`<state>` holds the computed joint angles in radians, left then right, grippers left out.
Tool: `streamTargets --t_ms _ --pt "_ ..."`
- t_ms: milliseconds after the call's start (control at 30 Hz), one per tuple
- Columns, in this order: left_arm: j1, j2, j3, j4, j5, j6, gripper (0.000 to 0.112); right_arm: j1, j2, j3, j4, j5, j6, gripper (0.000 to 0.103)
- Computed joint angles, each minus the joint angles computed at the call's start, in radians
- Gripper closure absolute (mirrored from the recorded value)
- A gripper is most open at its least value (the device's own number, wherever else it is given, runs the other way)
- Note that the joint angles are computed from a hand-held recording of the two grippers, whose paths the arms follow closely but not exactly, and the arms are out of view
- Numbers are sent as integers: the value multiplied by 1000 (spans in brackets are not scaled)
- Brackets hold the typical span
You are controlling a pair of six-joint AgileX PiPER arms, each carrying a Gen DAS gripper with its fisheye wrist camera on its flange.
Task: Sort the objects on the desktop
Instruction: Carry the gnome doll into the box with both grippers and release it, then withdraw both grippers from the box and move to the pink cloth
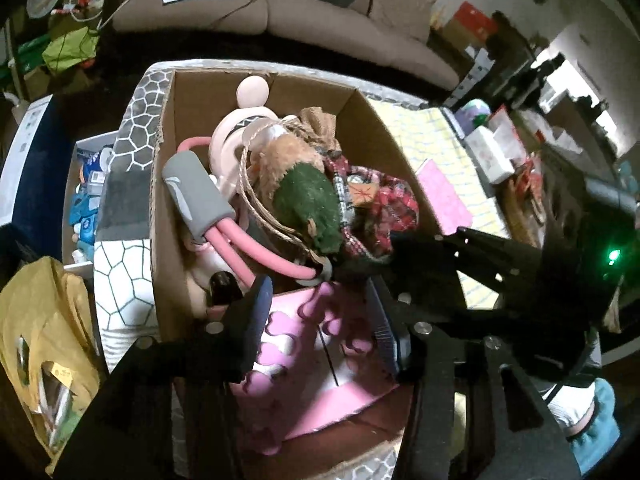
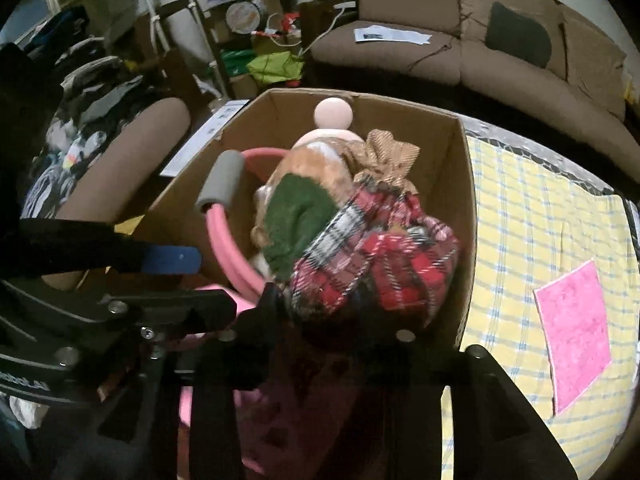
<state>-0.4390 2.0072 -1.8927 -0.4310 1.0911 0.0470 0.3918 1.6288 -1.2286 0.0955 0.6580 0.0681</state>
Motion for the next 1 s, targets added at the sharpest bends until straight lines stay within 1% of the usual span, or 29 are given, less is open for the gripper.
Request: streamTargets --t_ms 33,67,167,200,333,400,467,500,533,567,633,667,733,767,800,900,1000 --pt "3 -7 7 -11 -1 5 66 3 -7 0 0 13 2 47" --pt "5 -13 14 -21 -2 13 66 3 -18 11 9 17 -5 45" --pt "-4 -22 16 -19 0 13 66 24 -83 64 -4 25 2 41" --pt "-7 -28 25 -17 -2 8 66 27 -123 103 16 18 -18 39" --pt "-12 -57 64 -33 -17 -5 65 26 -210 159 32 27 -24 38" --pt "-19 -79 88 -32 -28 -19 57 7 -243 168 56 39 -35 37" --pt "-28 -105 112 -23 -42 -36 46 -1 -264 168 45 45 -15 35" --pt "-34 -122 126 -15 -50 -46 44 -11 -280 169 51 46 -12 31" --pt "-38 -135 137 -8 -56 -54 35 -19 -290 171 59 47 -13 24" --pt "-43 -149 148 6 -64 -64 25 -26 -299 172 65 49 -12 21" --pt "-57 -193 186 42 -97 -93 16 -39 -321 174 78 54 -14 18" --pt "-59 -208 197 45 -101 -101 14 -46 -330 174 81 60 -21 17" --pt "-62 -243 223 45 -109 -115 13 -31 -351 177 48 68 14 9" --pt "-68 -260 234 57 -112 -124 11 -26 -361 182 40 70 25 7" --pt "-75 -276 246 77 -117 -134 10 -20 -369 184 35 73 38 2" --pt "-111 -331 293 161 -137 -187 9 -5 -403 207 31 69 63 1" --pt "-148 -381 349 242 -158 -250 9 31 -425 225 -15 74 114 1"
